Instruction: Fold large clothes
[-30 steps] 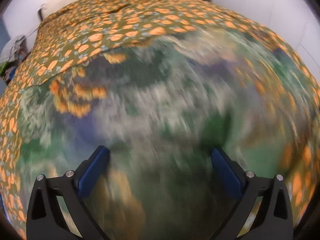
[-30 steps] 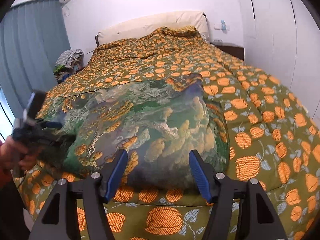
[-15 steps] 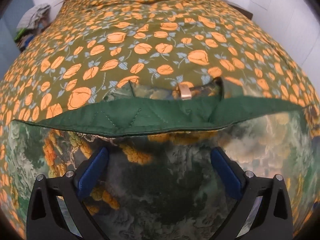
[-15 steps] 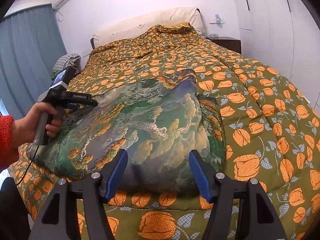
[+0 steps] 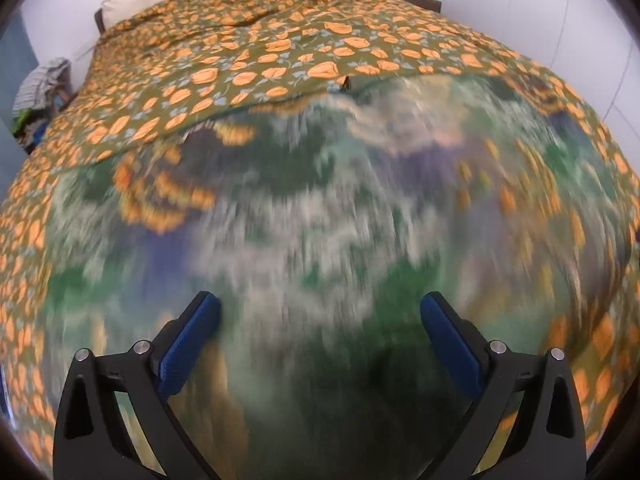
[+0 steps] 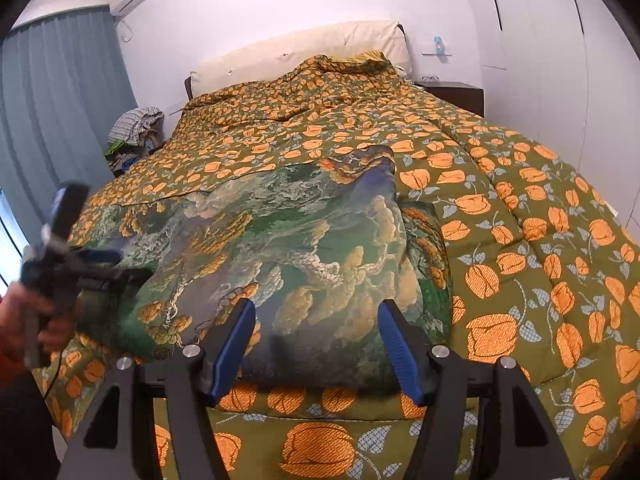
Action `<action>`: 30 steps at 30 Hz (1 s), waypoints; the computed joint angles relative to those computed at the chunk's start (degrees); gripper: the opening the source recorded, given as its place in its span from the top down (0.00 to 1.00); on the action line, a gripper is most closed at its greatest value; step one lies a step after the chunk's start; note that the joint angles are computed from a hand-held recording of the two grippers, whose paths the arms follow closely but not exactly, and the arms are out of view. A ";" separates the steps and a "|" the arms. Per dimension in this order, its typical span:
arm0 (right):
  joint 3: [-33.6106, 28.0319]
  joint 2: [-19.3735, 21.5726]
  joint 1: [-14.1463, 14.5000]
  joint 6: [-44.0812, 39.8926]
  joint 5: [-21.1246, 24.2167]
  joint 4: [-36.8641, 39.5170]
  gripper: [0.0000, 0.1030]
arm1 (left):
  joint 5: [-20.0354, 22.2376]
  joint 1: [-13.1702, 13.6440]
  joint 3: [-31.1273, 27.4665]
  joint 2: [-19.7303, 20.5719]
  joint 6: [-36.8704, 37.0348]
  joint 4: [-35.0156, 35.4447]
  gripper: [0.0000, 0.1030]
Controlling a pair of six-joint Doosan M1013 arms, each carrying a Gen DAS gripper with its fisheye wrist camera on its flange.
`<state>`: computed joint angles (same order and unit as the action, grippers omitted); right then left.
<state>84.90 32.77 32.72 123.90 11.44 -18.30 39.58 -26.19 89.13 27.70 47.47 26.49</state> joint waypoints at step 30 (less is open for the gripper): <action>2.15 -1.04 6.02 32.65 11.18 -37.94 0.23 | -1.01 -7.46 12.39 -6.06 -25.75 14.26 0.01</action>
<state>87.05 31.73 38.74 156.55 22.62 -56.24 38.57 -33.65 101.53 21.64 21.72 40.75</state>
